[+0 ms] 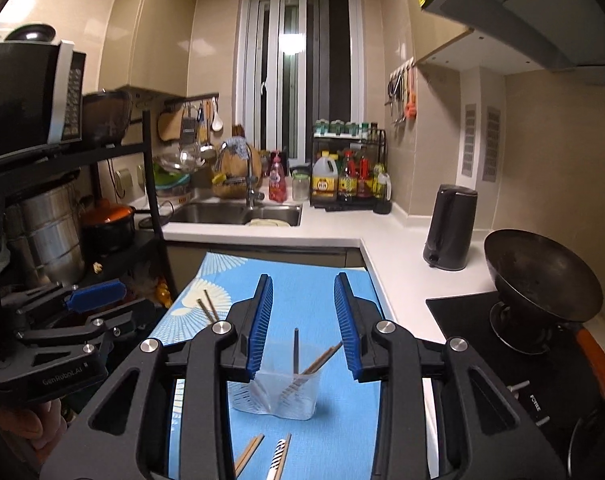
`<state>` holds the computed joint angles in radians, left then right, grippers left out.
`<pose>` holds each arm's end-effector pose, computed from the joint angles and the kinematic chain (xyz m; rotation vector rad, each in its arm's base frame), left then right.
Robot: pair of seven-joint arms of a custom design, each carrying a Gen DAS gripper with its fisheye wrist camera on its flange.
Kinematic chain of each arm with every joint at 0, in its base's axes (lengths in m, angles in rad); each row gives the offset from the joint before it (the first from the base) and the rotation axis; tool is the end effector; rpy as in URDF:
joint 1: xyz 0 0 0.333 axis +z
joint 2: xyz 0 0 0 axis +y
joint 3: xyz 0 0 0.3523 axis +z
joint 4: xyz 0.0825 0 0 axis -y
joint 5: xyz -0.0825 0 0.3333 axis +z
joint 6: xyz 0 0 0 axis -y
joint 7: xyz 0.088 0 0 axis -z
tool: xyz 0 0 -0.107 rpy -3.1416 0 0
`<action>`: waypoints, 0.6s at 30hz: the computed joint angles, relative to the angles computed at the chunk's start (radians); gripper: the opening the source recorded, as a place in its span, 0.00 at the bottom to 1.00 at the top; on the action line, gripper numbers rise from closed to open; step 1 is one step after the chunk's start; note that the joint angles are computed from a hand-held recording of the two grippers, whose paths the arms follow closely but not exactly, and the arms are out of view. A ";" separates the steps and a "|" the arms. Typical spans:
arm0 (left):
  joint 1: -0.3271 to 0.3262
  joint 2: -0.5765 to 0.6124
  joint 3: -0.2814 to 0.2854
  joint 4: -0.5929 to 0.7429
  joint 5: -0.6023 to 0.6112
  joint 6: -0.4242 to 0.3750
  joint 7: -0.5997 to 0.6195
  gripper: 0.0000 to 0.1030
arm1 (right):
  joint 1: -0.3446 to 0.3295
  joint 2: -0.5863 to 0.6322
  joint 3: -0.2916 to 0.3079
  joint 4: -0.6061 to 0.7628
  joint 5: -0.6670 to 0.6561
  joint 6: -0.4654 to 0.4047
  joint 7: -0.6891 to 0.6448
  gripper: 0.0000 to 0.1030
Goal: Organize utensils
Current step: 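Lower both chopsticks into the container and open both grippers, then withdraw both open grippers back to the remaining chopsticks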
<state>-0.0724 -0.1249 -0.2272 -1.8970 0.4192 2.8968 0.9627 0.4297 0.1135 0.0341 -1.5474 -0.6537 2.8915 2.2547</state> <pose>0.4827 -0.1852 0.7327 -1.5182 1.5998 -1.1475 0.5128 0.2945 0.7612 -1.5718 1.1558 -0.8584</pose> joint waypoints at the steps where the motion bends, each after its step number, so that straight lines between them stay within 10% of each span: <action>1: 0.003 -0.026 -0.002 -0.038 0.009 0.016 -0.019 0.47 | 0.006 -0.033 -0.009 -0.047 -0.041 0.024 0.046 0.32; 8: 0.071 -0.184 -0.072 -0.321 0.028 0.134 -0.135 0.17 | -0.070 -0.188 0.054 -0.287 -0.348 0.100 0.411 0.22; 18: 0.293 -0.293 -0.299 -0.641 -0.007 0.312 -0.224 0.08 | -0.215 -0.261 0.190 -0.550 -0.679 0.178 0.838 0.10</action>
